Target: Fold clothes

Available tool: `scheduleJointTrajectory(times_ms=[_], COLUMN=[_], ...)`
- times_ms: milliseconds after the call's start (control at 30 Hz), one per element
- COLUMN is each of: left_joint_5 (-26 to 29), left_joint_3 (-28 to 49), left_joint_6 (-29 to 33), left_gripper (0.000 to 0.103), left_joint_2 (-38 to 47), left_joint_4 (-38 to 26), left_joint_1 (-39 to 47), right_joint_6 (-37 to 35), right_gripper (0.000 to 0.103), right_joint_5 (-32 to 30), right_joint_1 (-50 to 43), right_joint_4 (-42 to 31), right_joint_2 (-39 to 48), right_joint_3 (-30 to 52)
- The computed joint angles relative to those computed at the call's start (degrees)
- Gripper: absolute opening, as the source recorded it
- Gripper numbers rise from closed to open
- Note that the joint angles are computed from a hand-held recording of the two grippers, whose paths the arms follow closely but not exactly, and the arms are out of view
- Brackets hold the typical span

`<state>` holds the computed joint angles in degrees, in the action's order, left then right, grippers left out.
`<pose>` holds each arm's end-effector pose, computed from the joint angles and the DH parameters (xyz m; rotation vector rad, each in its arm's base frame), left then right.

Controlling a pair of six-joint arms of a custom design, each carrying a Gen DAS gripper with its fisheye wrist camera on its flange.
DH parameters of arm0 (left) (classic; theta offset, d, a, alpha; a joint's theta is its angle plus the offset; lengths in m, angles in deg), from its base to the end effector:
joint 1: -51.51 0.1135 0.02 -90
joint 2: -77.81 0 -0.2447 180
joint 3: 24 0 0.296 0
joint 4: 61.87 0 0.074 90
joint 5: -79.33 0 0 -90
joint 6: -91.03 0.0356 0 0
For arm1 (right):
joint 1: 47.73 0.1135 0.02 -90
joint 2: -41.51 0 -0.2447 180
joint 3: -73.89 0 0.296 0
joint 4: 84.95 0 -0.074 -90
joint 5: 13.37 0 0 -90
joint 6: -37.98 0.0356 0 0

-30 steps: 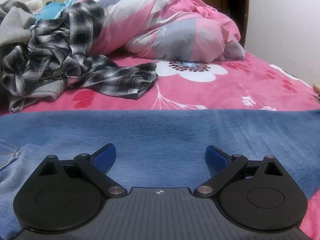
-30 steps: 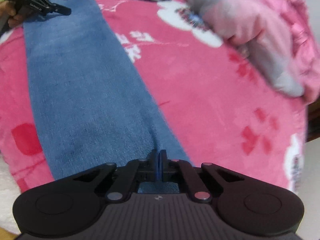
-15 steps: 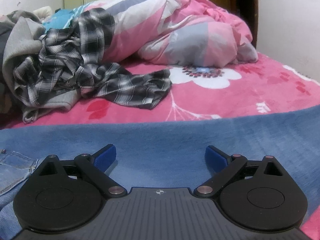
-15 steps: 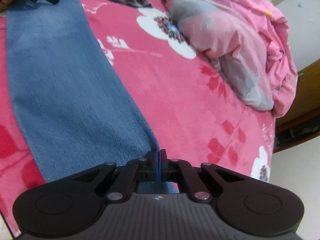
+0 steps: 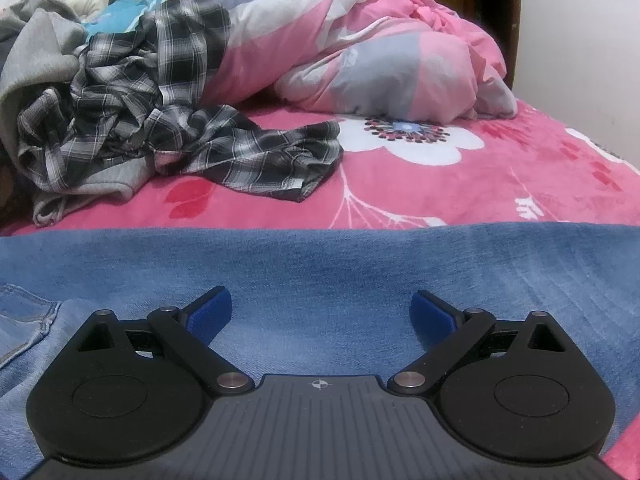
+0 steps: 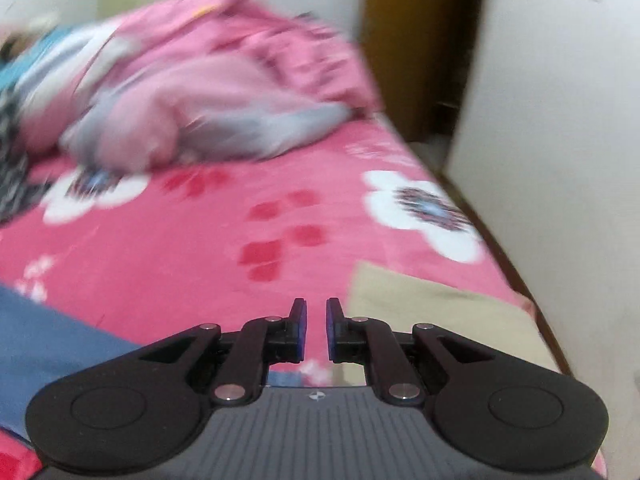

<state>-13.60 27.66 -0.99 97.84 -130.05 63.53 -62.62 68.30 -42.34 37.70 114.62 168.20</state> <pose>0.1269 0.0289 0.2873 -0.2986 2.1918 0.1534 0.3112 0.0345 0.3903 -0.3856 2.1620 0.1090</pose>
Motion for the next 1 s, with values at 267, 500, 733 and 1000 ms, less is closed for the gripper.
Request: scheduleJointTrajectory(times_ms=[267, 500, 733, 1000], left_joint_5=[0.2, 1.4, 2.6, 2.5], left_joint_3=[0.0, -0.3, -0.5, -0.7], left_joint_6=[0.1, 0.3, 0.3, 0.2], left_gripper=[0.098, 0.099, 0.099, 0.100], left_joint_2=[0.0, 0.0, 0.0, -0.3], left_joint_4=[0.0, 0.3, 0.5, 0.6], left_joint_1=[0.3, 1.3, 2.3, 2.2], right_joint_6=[23.6, 46.1, 46.8, 40.8], right_gripper=[0.044, 0.047, 0.025, 0.011], right_joint_5=[-9.1, -18.1, -12.2, 6.0], right_joint_1=[-5.6, -16.7, -12.2, 0.9], right_joint_4=[-6.6, -6.9, -0.4, 6.6], right_joint_2=[-16.3, -31.3, -32.6, -36.6], right_joint_3=[-14.4, -29.9, -33.4, -34.7])
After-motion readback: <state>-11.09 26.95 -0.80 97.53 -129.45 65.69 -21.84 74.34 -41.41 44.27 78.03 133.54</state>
